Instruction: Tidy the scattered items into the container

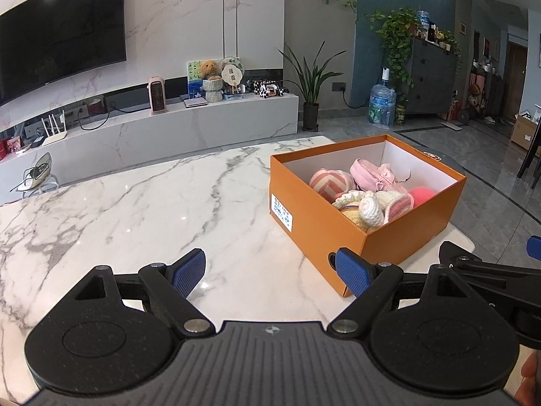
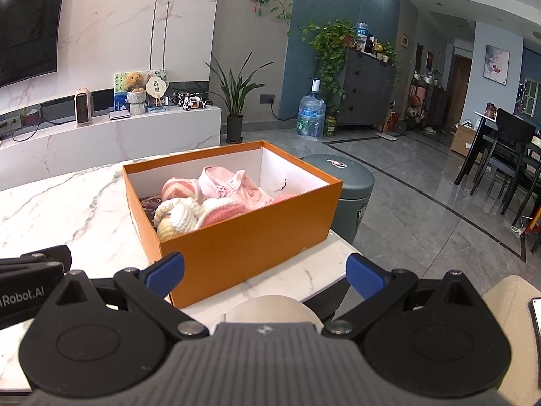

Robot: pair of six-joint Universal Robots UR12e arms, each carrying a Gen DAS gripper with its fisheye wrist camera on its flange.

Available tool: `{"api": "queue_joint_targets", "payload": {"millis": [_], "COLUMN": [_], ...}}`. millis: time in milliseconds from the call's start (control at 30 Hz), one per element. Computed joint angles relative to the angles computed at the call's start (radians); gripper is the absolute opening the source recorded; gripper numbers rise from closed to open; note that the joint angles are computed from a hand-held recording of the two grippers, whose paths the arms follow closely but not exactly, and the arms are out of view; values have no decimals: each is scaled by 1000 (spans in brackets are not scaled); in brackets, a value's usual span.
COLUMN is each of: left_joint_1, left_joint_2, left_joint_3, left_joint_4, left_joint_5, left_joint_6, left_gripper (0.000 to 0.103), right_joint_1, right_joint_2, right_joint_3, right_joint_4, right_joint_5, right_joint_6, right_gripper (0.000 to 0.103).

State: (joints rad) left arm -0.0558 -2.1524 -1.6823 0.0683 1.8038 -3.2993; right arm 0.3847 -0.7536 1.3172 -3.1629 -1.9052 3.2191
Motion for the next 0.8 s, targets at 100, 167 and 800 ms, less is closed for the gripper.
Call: {"api": "queue_joint_targets", "payload": {"millis": [100,167,800], "left_joint_1": [-4,-5,-8], "left_joint_2": [-1,-1,0], "left_joint_3": [2,3,4], "left_joint_4": [1,3,-5], "left_joint_5": [3,1,15], "left_joint_6": [6,8,21], "left_gripper": [100,100,100], "right_joint_1": [0,1,1], "right_joint_2": [-1,-2,-14], "right_joint_3": [3,5,23], "right_joint_4": [-6,-11,-3], "right_joint_5": [-9,-15,-18], "right_joint_6": [5,10,54], "right_gripper": [102,102,102]}}
